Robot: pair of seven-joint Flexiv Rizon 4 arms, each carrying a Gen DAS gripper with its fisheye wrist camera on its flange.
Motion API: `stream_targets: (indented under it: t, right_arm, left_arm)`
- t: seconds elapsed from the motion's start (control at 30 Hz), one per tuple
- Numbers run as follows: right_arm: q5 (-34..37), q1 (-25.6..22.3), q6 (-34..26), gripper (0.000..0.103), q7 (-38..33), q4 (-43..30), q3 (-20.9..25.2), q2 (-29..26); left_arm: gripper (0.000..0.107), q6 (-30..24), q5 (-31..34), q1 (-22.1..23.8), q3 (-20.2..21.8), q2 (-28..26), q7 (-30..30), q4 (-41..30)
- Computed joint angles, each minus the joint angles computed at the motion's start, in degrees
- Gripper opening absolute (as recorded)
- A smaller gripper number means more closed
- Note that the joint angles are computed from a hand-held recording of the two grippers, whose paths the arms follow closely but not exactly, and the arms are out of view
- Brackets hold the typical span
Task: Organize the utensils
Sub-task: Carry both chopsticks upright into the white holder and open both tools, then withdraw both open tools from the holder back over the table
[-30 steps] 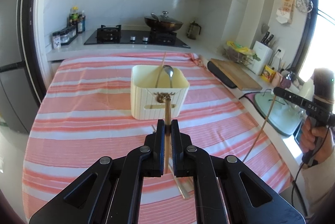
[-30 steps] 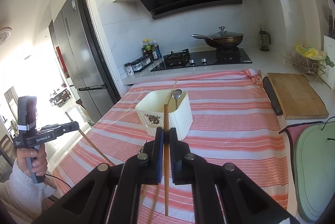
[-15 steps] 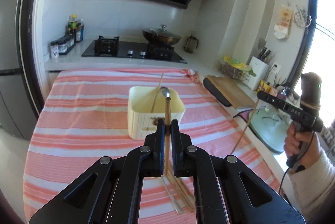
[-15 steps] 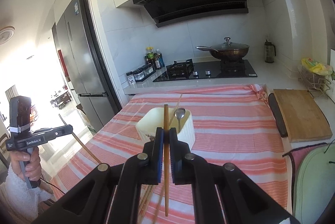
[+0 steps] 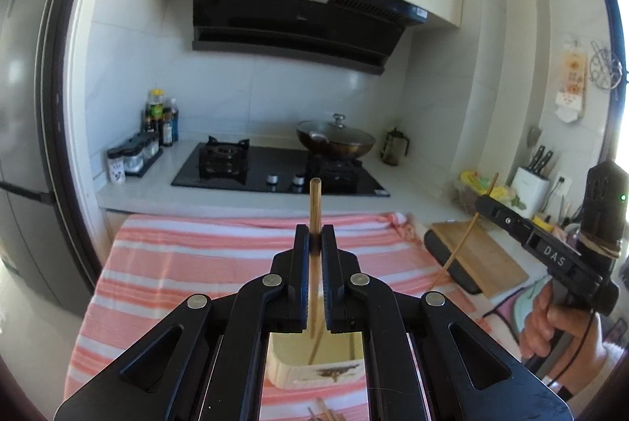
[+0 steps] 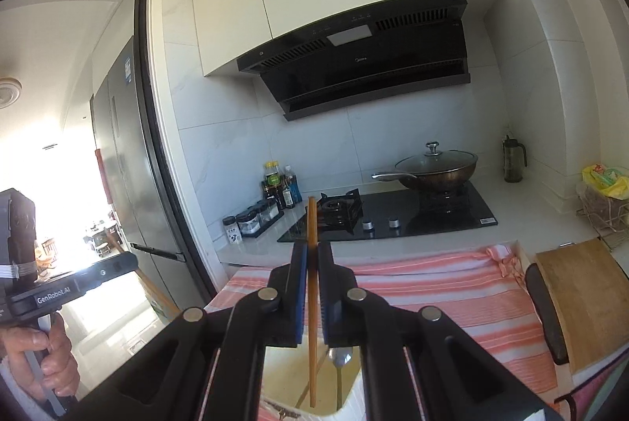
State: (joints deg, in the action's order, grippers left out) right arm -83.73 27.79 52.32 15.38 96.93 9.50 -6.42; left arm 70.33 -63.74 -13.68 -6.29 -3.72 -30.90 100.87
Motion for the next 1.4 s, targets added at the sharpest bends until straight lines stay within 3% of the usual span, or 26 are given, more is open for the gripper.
stream_targets:
  t: [0.1, 0.2, 0.3, 0.37, 0.47, 0.6, 0.67, 0.7, 0.77, 0.83, 0.87, 0.93, 1.03, 1.17, 1.4]
  right_arm:
    - [4.97, 0.0, 2.15, 0.006, -4.72, -2.05, -0.84, -4.45]
    - [15.46, 0.13, 5.33, 0.006, -10.75, -2.98, -1.45, -8.18]
    - [25.2, 0.61, 5.74, 0.006, -15.78, -3.58, -1.74, -10.62]
    - [31.41, 0.47, 6.85, 0.006, -19.15, -4.15, -1.65, -12.05]
    - [36.44, 1.34, 6.88, 0.008, -22.06, -5.01, -2.55, -13.42]
    - [31.88, 4.13, 6.77, 0.009, -17.48, -2.76, -6.07, -10.77]
    - [25.9, 4.76, 6.46, 0.012, -13.62, -0.72, -6.62, -7.57]
    - [22.9, 4.77, 5.94, 0.018, -12.14, 0.52, -6.15, -5.66]
    - [17.54, 4.4, 4.63, 0.051, -9.28, 3.57, -4.36, -1.58]
    - [14.87, 4.28, 0.74, 0.055, -8.68, 7.49, -1.26, 2.67]
    - [15.56, 4.27, -1.82, 0.057, -9.81, 9.49, 0.65, 4.39]
    - [18.58, 4.79, -9.16, 0.06, -10.83, 13.8, 5.17, 7.2]
    - [27.1, 7.32, -20.32, 0.06, -8.24, 18.94, 11.13, 8.37]
    - [34.11, 11.05, -22.08, 0.06, -2.18, 23.12, 14.15, 6.77]
    - [36.8, 15.22, -24.33, 0.06, 2.4, 24.7, 14.18, 5.27]
  left_arm:
    - [0.004, -4.12, 12.97, 1.32, 0.77, -4.35, -9.88, -3.13]
    - [0.004, -11.79, 27.97, 2.7, 1.96, -8.53, -21.45, -7.99]
    - [0.004, -18.41, 34.39, 3.94, 1.48, -11.5, -26.45, -11.55]
    - [0.004, -19.76, 36.18, 4.27, 0.91, -12.67, -28.02, -12.43]
    - [0.005, -20.65, 35.51, 5.0, -0.08, -13.24, -29.0, -12.34]
    - [0.042, -20.7, 31.68, 6.33, -0.59, -10.29, -27.1, -8.53]
    - [0.05, -19.8, 30.25, 6.71, 0.05, -7.15, -24.16, -4.74]
    - [0.053, -20.61, 29.43, 7.03, 0.56, -5.34, -22.4, -2.81]
    - [0.064, -21.38, 26.7, 7.28, 2.1, -0.65, -17.57, 2.97]
    - [0.081, -19.8, 23.98, 6.58, 4.36, 4.88, -12.72, 11.04]
    - [0.084, -19.16, 23.0, 6.02, 5.65, 7.79, -10.85, 15.57]
    - [0.085, -17.37, 23.14, 5.16, 7.72, 12.38, -10.34, 23.45]
    - [0.085, -14.58, 25.52, 4.63, 9.26, 17.15, -15.1, 32.12]
    - [0.085, -12.76, 20.04, 1.8, 10.1, 18.94, -15.09, 35.59]
    - [0.085, -3.66, 14.88, -2.72, 8.96, 18.48, -15.4, 38.0]
